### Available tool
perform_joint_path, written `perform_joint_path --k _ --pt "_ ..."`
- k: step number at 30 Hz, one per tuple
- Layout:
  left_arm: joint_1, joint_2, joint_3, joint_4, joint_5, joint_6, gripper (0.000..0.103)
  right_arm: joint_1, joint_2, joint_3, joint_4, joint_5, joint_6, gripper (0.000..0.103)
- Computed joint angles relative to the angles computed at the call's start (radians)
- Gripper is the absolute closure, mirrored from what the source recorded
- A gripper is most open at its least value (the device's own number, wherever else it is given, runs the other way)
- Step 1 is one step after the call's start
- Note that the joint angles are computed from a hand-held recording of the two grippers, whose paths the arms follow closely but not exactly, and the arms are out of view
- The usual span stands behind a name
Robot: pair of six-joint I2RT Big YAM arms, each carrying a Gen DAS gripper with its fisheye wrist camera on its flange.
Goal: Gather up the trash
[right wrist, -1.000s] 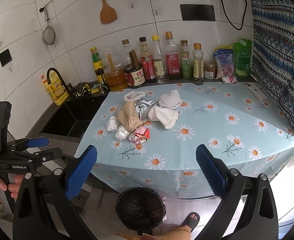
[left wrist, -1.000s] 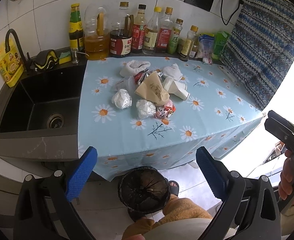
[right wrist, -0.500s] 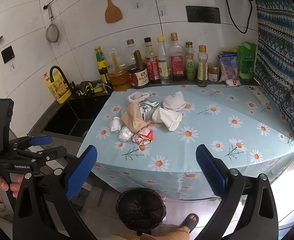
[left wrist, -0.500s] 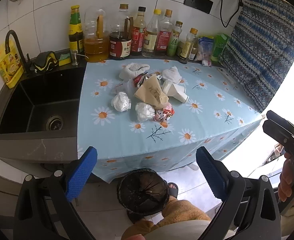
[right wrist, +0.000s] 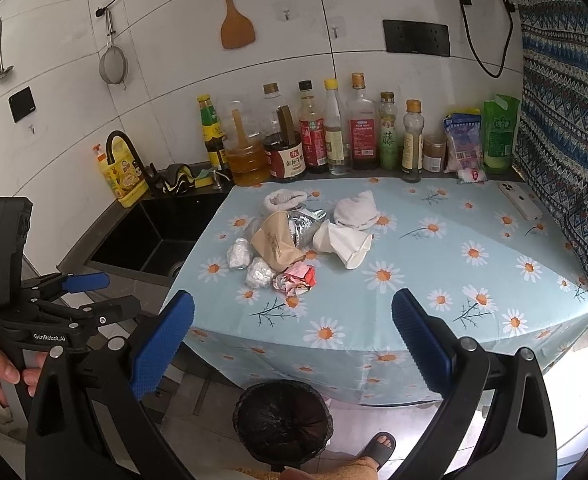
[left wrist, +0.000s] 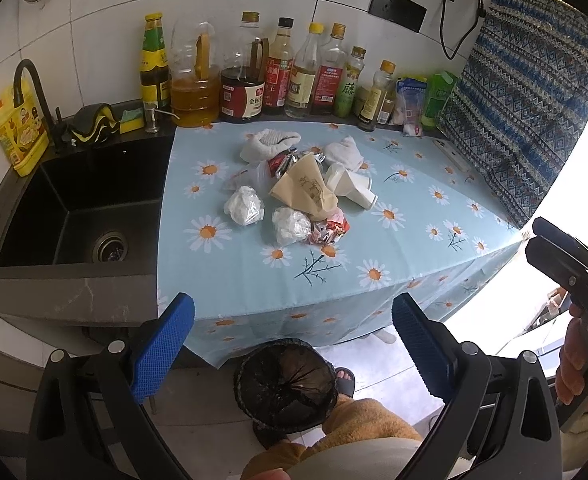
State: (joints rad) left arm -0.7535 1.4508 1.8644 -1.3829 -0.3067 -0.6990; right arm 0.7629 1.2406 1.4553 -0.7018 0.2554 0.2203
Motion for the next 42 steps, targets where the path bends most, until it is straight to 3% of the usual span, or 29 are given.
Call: perform_joint_path --k 16,26,34,42 --pt "0.01 -0.072 -0.09 0.031 0.037 -0.003 0.007 0.055 -0.026 -0.042 -0.004 0.075 0.065 0.005" --pt "0.052 -0.095 -0.146 0.023 0.069 0.02 0.007 0.102 -0.023 -0.044 -0.073 0.148 0.108 0.005" --pt "0.086 -0.091 -0.186 0.073 0.14 -0.002 0.007 0.061 0.017 -0.014 -0.088 0.103 0.113 0.005" --pt "0.145 -0.053 -0.189 0.092 0.208 -0.028 0.007 -0.028 0.119 0.083 -0.113 0.001 0.03 0.005"
